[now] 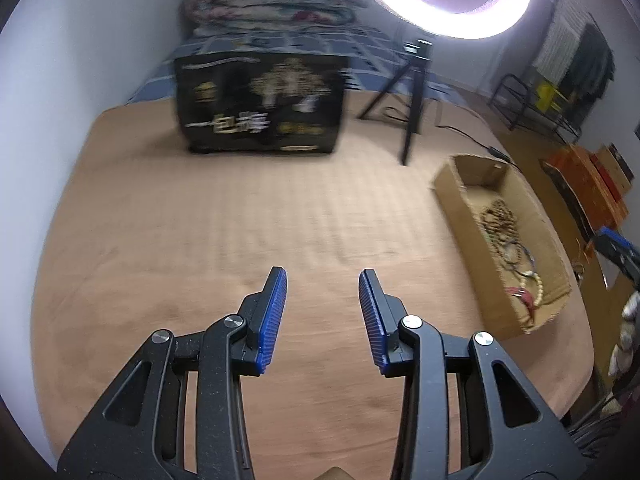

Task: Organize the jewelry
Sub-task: 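Move left tool to pearl earring while right tool moves to other earring, then grasp pearl earring with left tool while right tool grasps pearl stud earring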

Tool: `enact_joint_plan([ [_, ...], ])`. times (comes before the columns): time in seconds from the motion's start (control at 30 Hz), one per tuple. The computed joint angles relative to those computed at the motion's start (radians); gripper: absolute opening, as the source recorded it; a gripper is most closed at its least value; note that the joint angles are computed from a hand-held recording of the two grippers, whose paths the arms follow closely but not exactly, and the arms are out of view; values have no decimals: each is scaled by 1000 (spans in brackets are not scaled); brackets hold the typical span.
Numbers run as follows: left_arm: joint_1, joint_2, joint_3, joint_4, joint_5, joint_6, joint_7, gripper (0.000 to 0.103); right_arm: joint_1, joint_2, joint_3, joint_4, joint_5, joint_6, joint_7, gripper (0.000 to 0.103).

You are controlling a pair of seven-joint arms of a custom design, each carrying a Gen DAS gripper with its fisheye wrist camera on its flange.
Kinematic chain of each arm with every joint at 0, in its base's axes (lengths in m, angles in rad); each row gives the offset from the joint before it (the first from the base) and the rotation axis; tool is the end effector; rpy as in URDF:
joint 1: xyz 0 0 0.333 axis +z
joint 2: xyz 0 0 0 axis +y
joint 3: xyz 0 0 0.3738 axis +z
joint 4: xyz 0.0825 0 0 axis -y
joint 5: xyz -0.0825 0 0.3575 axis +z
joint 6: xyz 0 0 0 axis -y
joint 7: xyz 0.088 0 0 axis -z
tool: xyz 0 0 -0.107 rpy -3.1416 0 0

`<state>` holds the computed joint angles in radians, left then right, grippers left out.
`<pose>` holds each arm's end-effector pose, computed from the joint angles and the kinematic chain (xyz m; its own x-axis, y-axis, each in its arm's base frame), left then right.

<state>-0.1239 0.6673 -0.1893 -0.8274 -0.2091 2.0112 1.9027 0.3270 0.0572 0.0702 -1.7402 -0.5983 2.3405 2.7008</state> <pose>0.7507 -0.1856 0.6428 -0.5422 -0.8274 0.1460 -0.7366 0.3845 -0.5565 0.5589 0.2234 0.6581 -0.3683 -0.9206 -0.1296 -0.6570 0.3564 -0.6643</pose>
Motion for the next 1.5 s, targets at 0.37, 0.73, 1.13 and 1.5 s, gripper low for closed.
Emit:
enact_joint_plan([
  [0.37,92,-3,21,-46,-8,7,28,38,34,59,8,59,2,28,-68,89],
  [0.73,146,-19,5,-137,-56,23,139,36,71,186,3,165,63,101,-206,89],
  [1.13,156,-48,6,-277,-90,91,272,24,55,430,48,371,367,190,-535,75],
  [1.5,142,-49,8,-338,-92,174,332,17,95,675,61,689,501,75,-807,48],
])
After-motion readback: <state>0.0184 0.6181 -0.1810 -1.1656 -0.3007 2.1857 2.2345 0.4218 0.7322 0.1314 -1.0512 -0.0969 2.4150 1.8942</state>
